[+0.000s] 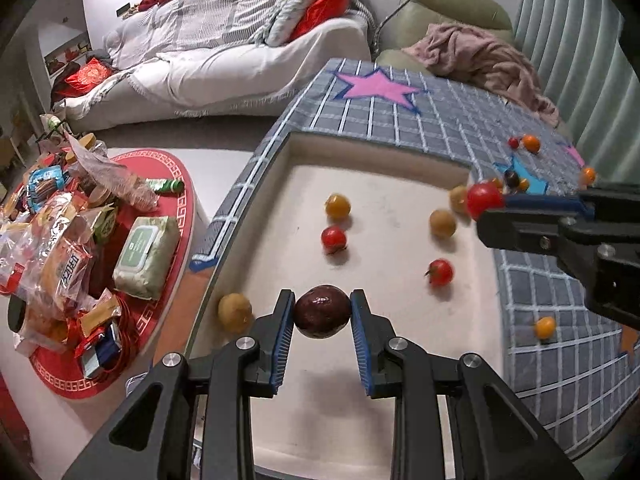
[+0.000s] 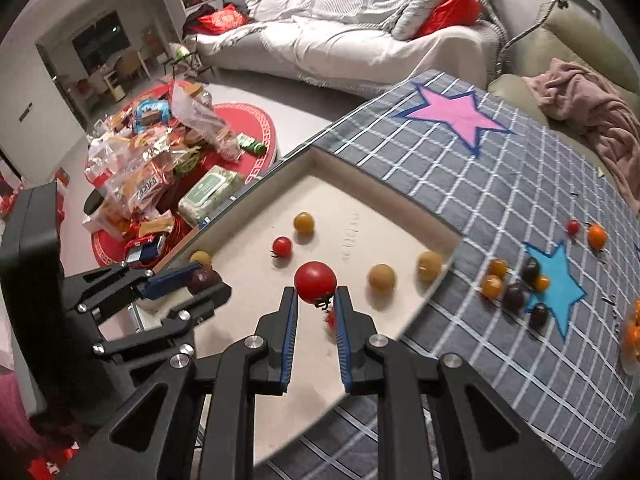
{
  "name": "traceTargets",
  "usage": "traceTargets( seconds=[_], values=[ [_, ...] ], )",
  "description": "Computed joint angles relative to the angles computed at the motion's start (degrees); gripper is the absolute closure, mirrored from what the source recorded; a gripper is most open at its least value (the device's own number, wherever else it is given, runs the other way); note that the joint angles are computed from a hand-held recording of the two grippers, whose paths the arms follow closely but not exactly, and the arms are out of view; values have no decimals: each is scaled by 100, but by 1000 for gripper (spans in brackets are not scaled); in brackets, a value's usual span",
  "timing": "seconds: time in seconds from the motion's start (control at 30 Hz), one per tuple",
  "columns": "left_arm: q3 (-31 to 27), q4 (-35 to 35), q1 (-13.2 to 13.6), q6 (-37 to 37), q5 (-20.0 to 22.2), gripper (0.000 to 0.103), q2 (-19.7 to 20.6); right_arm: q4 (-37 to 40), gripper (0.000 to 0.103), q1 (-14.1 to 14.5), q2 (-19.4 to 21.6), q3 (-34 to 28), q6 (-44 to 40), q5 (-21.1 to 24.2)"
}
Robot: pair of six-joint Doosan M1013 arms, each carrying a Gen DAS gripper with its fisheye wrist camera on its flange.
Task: Organize fruits
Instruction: 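Carry both fruits over the white tray and open both grippers to release them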
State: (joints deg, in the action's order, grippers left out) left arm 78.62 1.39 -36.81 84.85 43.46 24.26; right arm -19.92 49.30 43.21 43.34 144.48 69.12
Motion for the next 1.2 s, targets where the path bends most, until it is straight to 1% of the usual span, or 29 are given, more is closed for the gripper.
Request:
traceTargets(
  seconds=[0.13,0.3,0.4,0.73,0.9,1.2],
  values=[
    [11,-71,20,64,22,73,64,219,83,-52,235,-292,-193,162],
    [-3,-8,1,61,44,73,127,387,83,-125,404,-454,-286,331],
    [-20,-57,2,113,72,73,162,494,83,-166,451,-471,-324,348],
    [-87,87,-23,-46,217,73,276,820,83,-238,583,-529,-516,415],
    [-56,302,-72,-169,169,73,264,930,83,-258,605,-501,-538,409],
    [-62,386,-90,-249,177,73,262,939,82,-257,621,-532,-552,438]
  ],
)
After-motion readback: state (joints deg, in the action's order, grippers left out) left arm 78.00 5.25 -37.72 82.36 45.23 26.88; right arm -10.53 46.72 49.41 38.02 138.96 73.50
